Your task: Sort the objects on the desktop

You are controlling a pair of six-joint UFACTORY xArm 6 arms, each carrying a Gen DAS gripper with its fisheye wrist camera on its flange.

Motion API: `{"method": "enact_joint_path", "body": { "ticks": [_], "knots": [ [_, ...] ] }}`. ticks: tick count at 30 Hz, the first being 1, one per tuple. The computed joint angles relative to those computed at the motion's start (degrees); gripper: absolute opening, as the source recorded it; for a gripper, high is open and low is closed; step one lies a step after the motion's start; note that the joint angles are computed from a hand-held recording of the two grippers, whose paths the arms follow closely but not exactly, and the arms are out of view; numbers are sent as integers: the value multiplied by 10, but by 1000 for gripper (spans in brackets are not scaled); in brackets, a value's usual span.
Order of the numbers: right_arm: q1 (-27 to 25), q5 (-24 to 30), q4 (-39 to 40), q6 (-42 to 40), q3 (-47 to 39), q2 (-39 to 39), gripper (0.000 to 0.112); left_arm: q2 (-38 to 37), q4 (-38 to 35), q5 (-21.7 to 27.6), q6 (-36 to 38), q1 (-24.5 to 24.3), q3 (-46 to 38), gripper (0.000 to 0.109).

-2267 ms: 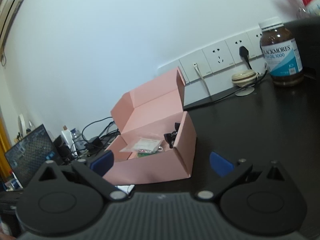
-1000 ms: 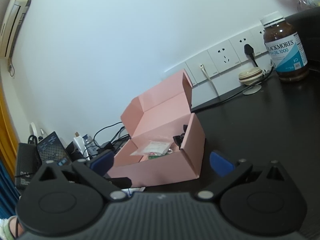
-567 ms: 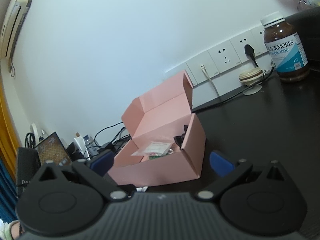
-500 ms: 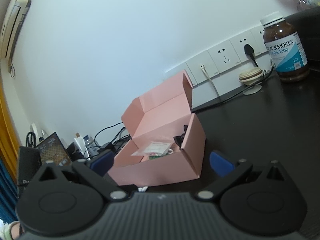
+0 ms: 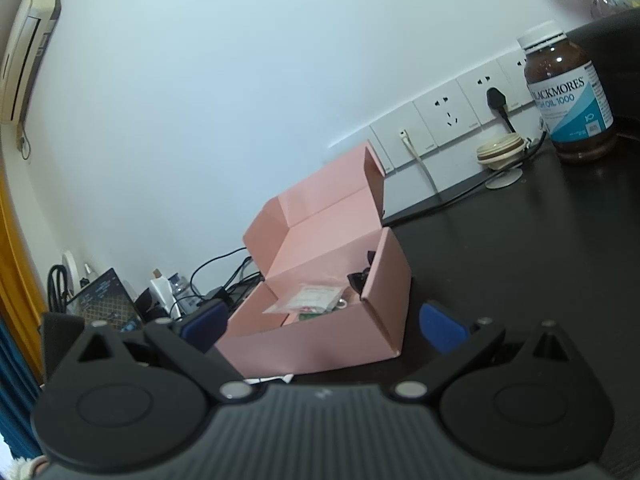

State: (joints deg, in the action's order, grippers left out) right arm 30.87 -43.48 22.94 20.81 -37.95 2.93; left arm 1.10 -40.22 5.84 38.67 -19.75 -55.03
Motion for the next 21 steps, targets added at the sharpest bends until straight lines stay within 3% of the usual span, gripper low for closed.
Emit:
{"method": "enact_joint_path", "body": {
  "ticks": [12,13,14,17,21],
  "knots": [
    [1,1,5,-3,1,-2,102,-33,-133,16,132,15,20,89],
    [1,2,5,-3,1,-2,102,-36,-145,14,143,17,22,77],
    [1,3,5,-3,0,-2,102,-39,-146,20,143,21,22,55],
    [2,6,9,-7,-2,-2,102,-42,-169,49,148,38,15,55],
    [4,8,18,-13,-4,-2,102,-39,-169,52,145,44,13,59]
  ]
}}
